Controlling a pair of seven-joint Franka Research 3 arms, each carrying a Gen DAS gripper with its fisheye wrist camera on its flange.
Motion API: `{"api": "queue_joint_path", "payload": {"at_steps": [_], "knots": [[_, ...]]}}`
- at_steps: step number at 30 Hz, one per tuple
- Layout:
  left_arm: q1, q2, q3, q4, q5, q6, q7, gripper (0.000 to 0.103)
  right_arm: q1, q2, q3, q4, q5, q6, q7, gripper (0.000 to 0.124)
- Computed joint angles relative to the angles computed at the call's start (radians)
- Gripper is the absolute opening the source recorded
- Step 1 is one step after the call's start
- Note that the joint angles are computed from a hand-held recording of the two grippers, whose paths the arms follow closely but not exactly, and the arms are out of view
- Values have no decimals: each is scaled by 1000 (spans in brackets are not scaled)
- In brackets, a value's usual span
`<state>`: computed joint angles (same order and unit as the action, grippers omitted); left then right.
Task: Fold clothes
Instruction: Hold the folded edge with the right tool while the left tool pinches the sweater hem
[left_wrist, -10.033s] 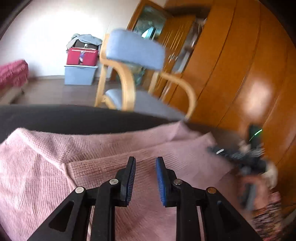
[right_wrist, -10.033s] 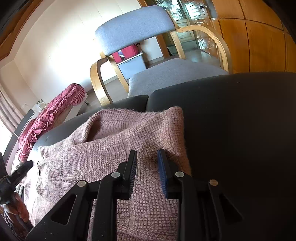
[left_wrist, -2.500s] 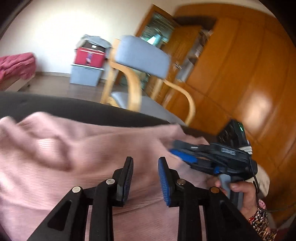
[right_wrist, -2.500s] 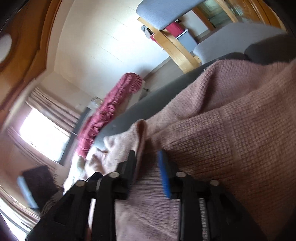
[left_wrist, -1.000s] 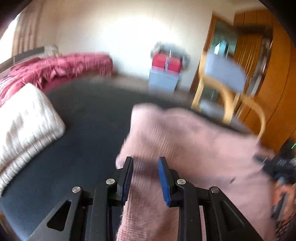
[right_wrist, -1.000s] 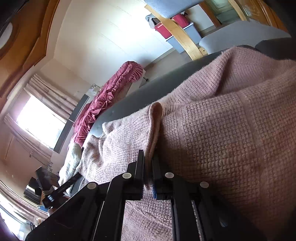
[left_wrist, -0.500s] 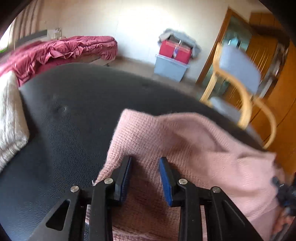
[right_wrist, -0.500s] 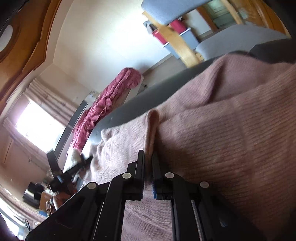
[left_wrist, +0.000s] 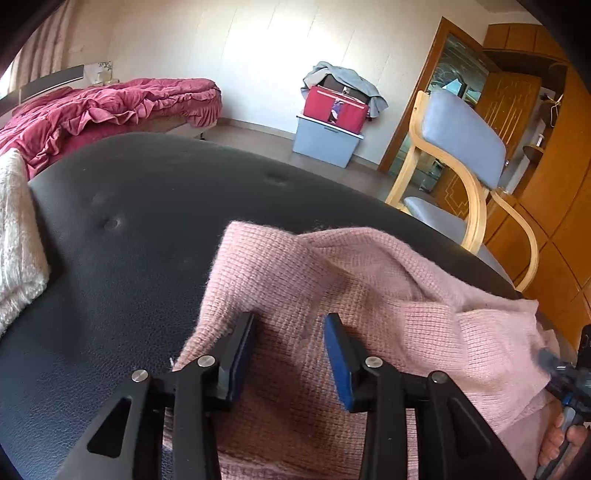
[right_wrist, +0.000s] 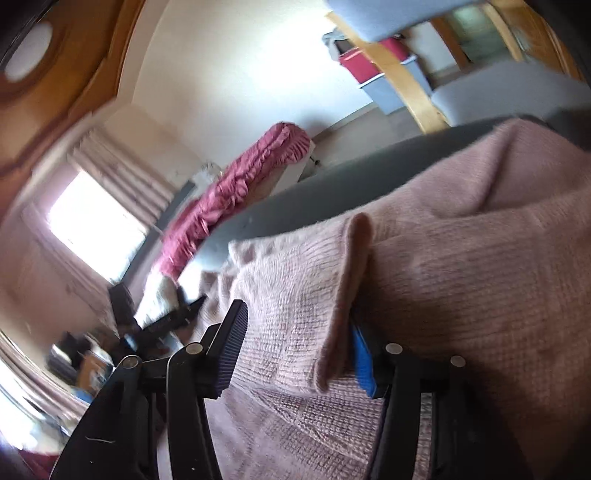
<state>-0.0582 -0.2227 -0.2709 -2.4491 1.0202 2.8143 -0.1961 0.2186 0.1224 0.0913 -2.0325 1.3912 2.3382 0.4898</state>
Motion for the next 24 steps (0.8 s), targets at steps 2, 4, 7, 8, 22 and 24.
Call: {"api": "queue_joint_path", "payload": {"at_steps": [2, 4, 7, 8, 22, 24], "knots": [[16, 5, 5, -2, 30, 27, -30, 38, 10, -8, 6, -5, -7, 33, -8, 6], [33, 4, 8, -9, 70, 63, -78, 39, 17, -54, 9, -43, 57, 98, -92, 6], [50, 1, 9, -21, 112, 99, -130, 39, 67, -107, 24, -85, 47, 323, -161, 6], [51, 2, 12, -22, 111, 103, -130, 39, 79, -103, 24, -86, 1, 358, -129, 6], [-20, 82, 26, 106, -82, -118, 149, 39, 9, 4, 5, -7, -59, 101, 108, 5], [-5, 75, 49, 80, -69, -79, 76, 33, 9, 8, 6, -4, -58, 101, 110, 5]]}}
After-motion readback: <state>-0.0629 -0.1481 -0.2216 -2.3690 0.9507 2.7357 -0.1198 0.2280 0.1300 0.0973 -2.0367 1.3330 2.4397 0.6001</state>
